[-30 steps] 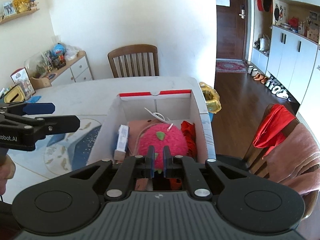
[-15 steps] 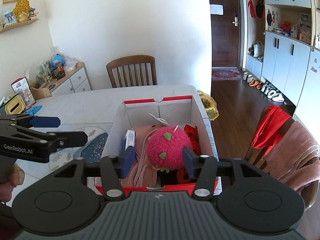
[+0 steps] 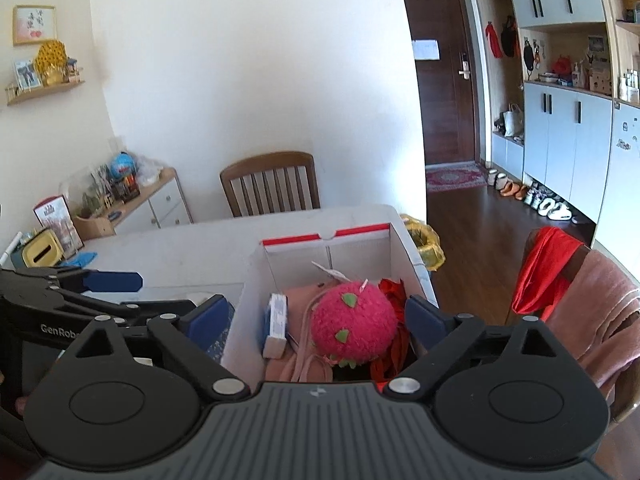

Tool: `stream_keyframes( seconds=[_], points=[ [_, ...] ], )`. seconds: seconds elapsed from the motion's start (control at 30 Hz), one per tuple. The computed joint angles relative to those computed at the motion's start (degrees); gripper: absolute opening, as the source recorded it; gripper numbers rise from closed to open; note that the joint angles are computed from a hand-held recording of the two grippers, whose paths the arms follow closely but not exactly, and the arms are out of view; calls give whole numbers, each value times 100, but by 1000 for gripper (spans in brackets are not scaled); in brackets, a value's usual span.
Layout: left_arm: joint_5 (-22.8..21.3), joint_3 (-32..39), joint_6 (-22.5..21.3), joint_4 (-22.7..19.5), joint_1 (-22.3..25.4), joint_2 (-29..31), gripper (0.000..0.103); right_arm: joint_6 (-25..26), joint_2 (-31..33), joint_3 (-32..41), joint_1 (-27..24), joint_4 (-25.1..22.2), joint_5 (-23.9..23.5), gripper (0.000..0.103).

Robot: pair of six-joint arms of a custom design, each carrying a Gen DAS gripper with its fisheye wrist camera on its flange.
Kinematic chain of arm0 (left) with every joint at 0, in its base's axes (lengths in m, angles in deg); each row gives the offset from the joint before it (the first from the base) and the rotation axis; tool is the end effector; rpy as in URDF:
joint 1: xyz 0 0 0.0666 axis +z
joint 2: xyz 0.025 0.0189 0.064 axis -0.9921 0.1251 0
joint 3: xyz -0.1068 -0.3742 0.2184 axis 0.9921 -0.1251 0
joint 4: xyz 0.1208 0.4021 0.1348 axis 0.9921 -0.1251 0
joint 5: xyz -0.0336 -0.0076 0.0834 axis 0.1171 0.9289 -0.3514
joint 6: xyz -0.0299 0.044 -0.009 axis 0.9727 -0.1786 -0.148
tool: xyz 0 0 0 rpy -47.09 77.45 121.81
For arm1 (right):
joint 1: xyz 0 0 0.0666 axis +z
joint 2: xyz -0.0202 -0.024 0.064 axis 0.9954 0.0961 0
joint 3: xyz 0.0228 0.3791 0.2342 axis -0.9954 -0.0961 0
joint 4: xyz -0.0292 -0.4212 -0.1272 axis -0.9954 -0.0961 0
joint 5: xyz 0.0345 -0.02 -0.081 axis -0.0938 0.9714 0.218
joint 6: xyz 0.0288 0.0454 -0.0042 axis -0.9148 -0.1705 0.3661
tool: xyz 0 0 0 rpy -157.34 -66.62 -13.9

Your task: Organize objects

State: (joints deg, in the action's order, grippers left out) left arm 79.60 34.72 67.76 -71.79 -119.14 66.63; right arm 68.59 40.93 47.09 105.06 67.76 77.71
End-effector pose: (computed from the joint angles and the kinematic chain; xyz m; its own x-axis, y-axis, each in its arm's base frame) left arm 0.4699 -0.3450 0.4040 -0.5281 0.2192 -0.8204 0.5099 0.8544 -0.0999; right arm 0.3911 0.1399 0.4190 -0.4905 0.1292 -0.8618 -0.0643 0.9809 0.1836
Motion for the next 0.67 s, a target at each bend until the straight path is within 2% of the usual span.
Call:
stream_keyframes(
  seconds=[0.67],
  points=[
    [56,-1,-28,63,-16,-7,102,-133,-21,0,-8,-75,1,97]
  ],
)
